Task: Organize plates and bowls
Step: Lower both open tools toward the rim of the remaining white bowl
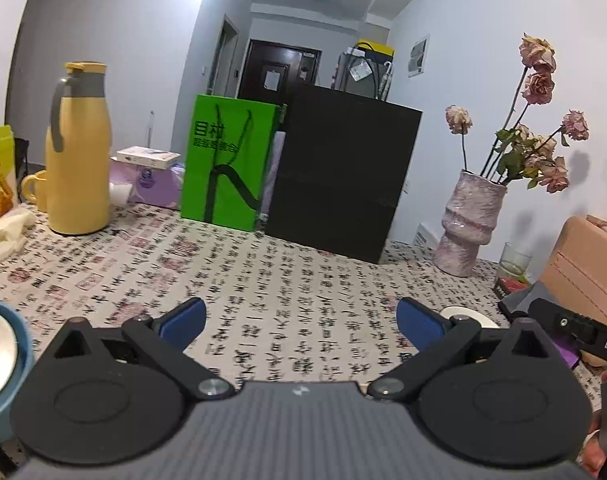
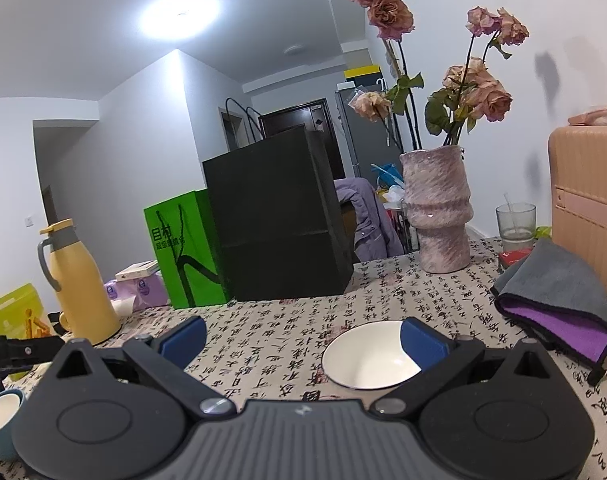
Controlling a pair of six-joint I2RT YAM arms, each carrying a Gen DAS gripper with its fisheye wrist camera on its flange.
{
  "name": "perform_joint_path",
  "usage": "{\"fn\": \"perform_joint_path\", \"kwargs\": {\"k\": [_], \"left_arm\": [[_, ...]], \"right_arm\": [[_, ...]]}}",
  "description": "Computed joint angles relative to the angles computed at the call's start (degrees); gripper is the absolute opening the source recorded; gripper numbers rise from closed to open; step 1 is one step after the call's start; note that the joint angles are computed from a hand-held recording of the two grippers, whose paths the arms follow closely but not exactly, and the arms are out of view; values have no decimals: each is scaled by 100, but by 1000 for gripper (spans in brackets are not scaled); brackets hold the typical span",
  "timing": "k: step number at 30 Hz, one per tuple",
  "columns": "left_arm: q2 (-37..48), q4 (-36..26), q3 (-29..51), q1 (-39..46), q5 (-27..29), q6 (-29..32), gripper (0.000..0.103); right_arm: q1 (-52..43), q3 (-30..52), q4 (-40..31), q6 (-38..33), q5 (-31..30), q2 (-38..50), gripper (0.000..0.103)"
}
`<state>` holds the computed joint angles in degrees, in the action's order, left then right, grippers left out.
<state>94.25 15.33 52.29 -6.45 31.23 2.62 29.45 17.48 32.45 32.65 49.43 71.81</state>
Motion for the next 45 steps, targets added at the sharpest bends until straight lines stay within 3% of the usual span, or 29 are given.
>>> {"fn": "perform_joint_path", "kwargs": {"k": [7,20,31,39,45], "left_arm": [[55,-176,298,-492,-332,-110,103],[699,-1061,1444,-1302,-1051,-134,103],[1305,-1540,2232,-2008,-1590,-20,103],[2272,-2534,3504,-2469,-2054,-267,103],[3120,-3236,4616,-2564,-2344,-857,103]], "right_arm": [[-497,42,-102,-177,-442,-190,103],[-1560,383,-648,-258,-1401,-253,103],[-2364,498,-1228,1,-1988,-295,103],[-3216,996,-1395,129,-2902,662,102],[-3803,1234,-951,259,-3465,1546,100]]}}
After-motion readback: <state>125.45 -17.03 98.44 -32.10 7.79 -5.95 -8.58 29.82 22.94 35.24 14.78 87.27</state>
